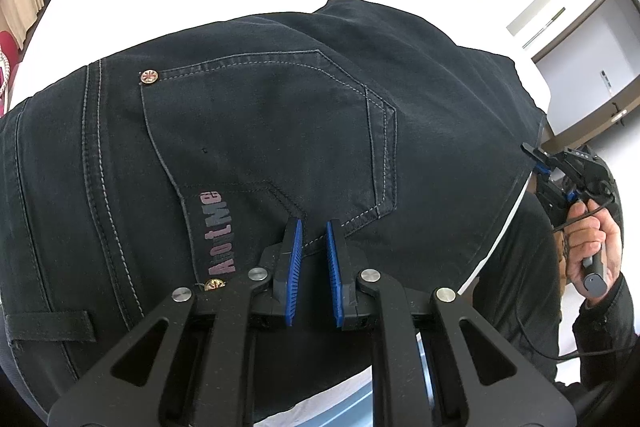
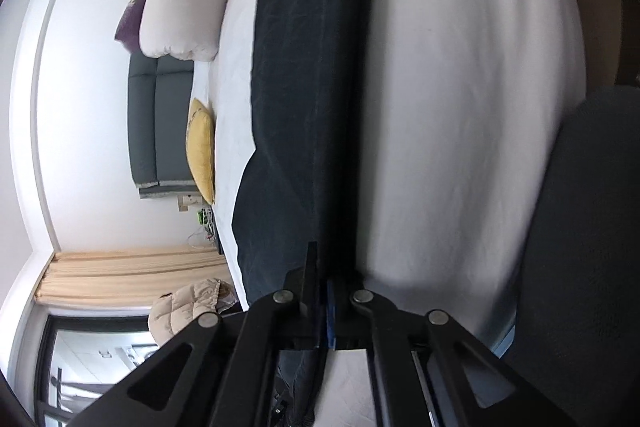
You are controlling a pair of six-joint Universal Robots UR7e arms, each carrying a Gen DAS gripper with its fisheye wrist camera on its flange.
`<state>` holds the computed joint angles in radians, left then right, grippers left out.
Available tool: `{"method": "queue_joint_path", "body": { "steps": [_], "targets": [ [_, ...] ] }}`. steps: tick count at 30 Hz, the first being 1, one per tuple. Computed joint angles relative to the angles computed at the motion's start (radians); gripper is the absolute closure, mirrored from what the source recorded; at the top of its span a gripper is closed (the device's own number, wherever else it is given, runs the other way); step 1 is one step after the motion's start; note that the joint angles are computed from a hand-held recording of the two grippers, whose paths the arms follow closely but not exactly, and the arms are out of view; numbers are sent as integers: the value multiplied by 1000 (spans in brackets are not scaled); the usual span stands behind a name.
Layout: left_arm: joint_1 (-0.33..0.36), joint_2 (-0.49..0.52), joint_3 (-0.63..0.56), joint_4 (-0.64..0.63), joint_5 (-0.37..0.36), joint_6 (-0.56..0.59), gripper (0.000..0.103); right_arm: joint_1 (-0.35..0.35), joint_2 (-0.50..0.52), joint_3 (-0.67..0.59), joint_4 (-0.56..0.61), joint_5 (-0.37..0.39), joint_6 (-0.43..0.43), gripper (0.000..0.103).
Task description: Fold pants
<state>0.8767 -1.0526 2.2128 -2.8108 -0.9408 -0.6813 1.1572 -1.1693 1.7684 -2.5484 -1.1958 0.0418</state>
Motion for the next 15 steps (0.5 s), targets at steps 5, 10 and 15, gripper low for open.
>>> {"method": "queue_joint_path", "body": {
  "steps": [5, 10, 15],
  "targets": [
    [2, 3, -1, -4, -1, -2, 91, 14, 40, -92, -12, -24, 19, 89],
    [1, 3, -2, 0, 2, -3, 91, -5, 84, -176, -87, -15, 80, 97],
    [1, 4, -1, -4, 2, -2, 91, -44, 90, -204, -143, -8, 130, 101]
  ]
}}
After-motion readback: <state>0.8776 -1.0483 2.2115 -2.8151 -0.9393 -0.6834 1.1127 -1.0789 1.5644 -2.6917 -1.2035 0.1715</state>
